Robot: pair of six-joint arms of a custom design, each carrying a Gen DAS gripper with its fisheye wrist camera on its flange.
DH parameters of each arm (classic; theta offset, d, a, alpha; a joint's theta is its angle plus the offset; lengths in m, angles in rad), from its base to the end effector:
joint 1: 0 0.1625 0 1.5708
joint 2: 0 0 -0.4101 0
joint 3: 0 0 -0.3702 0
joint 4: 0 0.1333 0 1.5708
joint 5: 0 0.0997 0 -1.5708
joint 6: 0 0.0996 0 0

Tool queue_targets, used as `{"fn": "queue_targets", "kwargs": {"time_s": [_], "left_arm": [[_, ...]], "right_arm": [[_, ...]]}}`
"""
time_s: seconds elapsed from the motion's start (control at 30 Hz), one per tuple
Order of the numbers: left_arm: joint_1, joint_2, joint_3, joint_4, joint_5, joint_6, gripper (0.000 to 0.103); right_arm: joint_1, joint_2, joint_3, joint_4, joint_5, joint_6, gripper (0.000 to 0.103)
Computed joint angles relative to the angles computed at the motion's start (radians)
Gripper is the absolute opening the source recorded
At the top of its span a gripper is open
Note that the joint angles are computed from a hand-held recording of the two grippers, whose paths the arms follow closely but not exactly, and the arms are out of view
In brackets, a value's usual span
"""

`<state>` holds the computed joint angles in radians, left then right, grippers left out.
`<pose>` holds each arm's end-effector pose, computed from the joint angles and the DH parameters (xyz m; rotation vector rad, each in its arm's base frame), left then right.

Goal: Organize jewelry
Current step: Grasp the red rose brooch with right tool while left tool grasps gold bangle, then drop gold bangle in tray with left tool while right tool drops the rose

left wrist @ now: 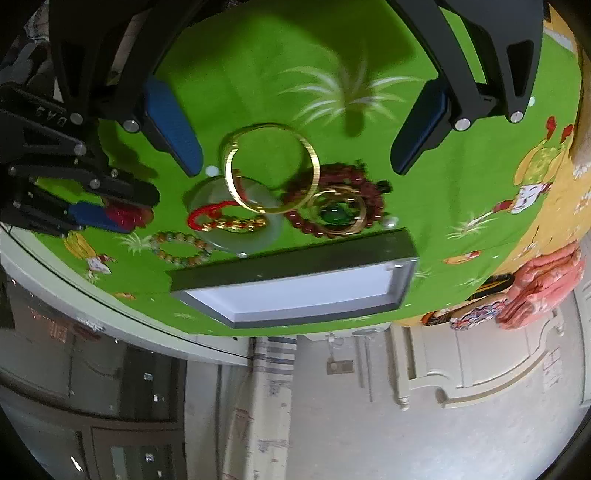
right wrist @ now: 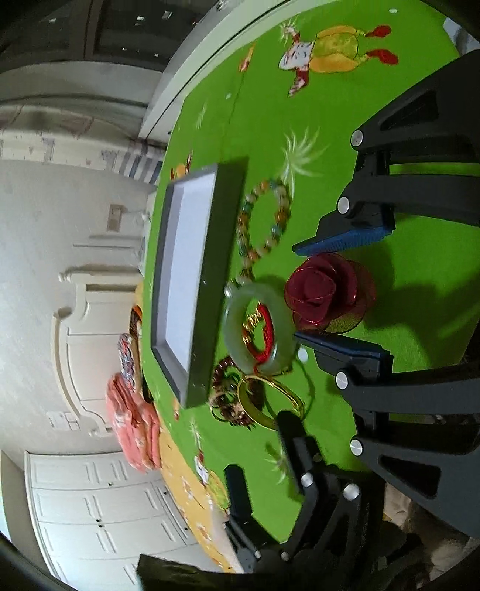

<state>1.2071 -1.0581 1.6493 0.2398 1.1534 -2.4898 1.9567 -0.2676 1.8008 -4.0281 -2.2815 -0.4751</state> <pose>-0.0142 -0.5256 0.1791 1.0336 2.2788 -0.8812 0.2627 -0.4651 -0.0649 0.5474 -2.1642 1.0558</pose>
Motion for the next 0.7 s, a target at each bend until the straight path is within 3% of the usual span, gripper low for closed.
{"fn": "queue_targets", "kwargs": {"time_s": [0.1,0.3,0.4,0.47,0.7], "left_arm": [[-0.006,0.027,-0.008,-0.005,-0.014,0.009,0.096],[0.009,0.085,-0.082,0.065,-0.017,-0.034,0.073],[0.011,0.078,-0.072,0.049,-0.013,-0.020,0.070],[0.012,0.072,-0.064,0.052,0.004,-0.005,0.056],[0.014,0.051,-0.044,0.042,0.016,0.001,0.056]], "right_arm": [[-0.005,-0.004,0.006,-0.007,-0.001,0.002,0.041],[-0.008,0.005,0.001,-0.013,-0.001,-0.004,0.041],[-0.004,0.009,-0.003,-0.021,-0.005,-0.013,0.041],[-0.003,0.011,-0.004,-0.023,-0.006,-0.013,0.041],[0.000,0.012,-0.003,-0.025,-0.008,-0.020,0.041]]}}
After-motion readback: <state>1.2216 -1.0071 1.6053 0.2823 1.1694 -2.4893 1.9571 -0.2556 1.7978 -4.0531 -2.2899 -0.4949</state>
